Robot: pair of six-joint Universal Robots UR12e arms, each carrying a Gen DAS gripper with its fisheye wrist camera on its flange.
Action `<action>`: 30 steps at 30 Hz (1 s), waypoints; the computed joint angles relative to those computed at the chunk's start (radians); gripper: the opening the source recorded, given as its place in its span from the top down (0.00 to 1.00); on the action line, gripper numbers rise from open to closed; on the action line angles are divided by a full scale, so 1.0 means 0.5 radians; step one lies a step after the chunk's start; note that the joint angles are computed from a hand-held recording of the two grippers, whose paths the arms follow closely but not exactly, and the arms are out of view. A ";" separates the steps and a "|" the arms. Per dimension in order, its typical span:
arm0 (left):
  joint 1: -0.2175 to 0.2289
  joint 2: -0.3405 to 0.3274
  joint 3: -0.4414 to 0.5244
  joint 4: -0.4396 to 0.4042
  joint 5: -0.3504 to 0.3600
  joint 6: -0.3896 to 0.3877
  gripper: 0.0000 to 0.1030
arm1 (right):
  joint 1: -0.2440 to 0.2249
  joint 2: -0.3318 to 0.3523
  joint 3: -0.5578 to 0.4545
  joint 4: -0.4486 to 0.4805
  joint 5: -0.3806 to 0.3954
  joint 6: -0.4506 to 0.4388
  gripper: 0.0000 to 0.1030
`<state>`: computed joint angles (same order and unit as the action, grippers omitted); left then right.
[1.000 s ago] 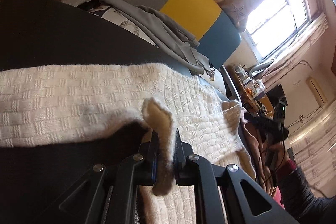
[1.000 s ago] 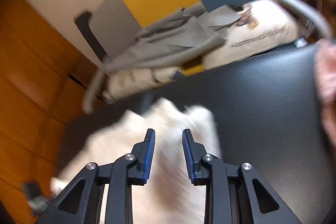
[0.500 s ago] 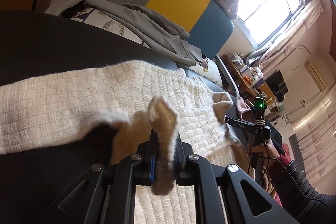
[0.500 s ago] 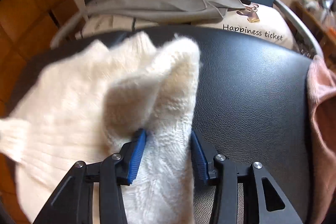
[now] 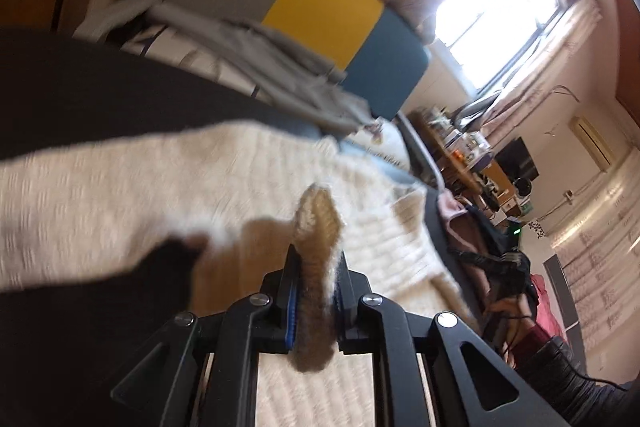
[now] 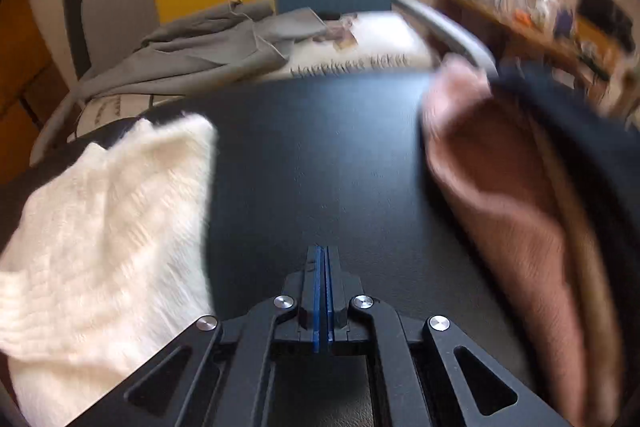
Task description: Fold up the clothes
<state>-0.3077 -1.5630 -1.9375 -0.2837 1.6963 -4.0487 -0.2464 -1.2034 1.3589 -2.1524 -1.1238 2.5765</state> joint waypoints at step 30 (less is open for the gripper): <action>0.098 -0.097 0.144 -0.112 0.038 0.230 0.90 | 0.120 0.068 -0.167 -0.121 0.126 -0.142 0.89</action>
<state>-0.2586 -1.6113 -1.8657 -0.3395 1.7155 -3.9339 -0.1866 -1.1692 1.2755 -2.2127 -1.0610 2.5057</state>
